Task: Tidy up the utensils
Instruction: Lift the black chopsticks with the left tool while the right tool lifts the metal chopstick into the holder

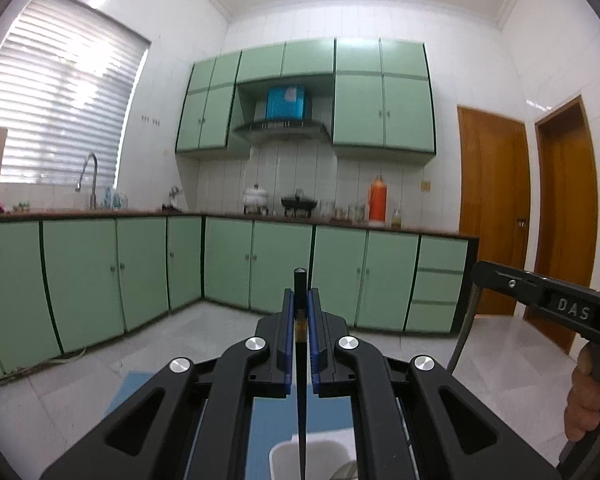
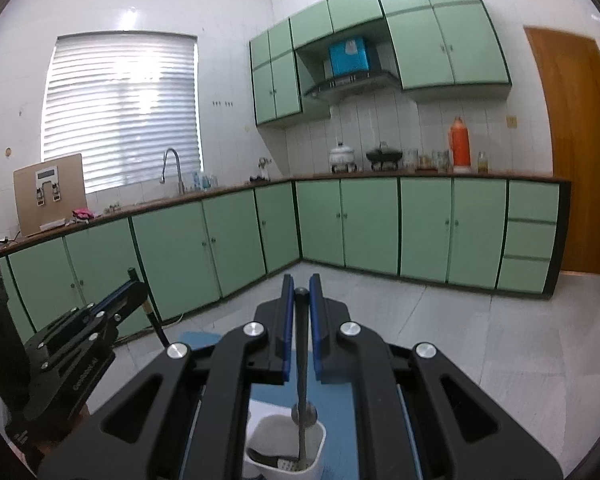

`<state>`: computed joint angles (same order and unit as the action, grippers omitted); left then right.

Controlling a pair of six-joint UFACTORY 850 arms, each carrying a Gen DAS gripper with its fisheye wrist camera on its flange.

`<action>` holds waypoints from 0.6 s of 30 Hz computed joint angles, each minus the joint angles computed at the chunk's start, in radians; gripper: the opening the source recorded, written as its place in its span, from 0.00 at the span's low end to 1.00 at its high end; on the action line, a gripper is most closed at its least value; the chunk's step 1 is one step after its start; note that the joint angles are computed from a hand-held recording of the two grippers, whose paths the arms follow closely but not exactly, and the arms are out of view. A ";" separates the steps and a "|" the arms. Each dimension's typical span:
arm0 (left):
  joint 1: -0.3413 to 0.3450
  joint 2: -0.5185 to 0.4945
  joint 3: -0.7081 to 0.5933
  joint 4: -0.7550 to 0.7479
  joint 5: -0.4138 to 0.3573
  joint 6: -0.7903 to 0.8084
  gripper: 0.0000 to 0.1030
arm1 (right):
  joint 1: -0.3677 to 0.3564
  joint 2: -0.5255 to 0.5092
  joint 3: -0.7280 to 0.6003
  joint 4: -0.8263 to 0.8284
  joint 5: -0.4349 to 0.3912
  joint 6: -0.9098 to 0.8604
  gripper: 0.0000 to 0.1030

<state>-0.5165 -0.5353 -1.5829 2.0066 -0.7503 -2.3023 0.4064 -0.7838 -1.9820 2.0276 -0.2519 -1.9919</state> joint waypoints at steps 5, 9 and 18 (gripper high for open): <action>0.014 -0.025 -0.004 -0.031 0.034 0.014 0.06 | 0.001 -0.027 -0.007 -0.062 0.007 0.079 0.07; 0.015 -0.025 0.013 -0.049 0.041 0.023 0.07 | 0.003 -0.036 0.000 -0.091 0.016 0.127 0.07; 0.026 -0.001 0.057 -0.125 0.059 0.030 0.17 | 0.006 -0.022 0.035 -0.025 0.045 0.090 0.19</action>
<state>-0.4908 -0.5358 -1.5256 1.8814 -0.6910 -2.2719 0.4125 -0.8060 -1.9470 2.0024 -0.2071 -1.9019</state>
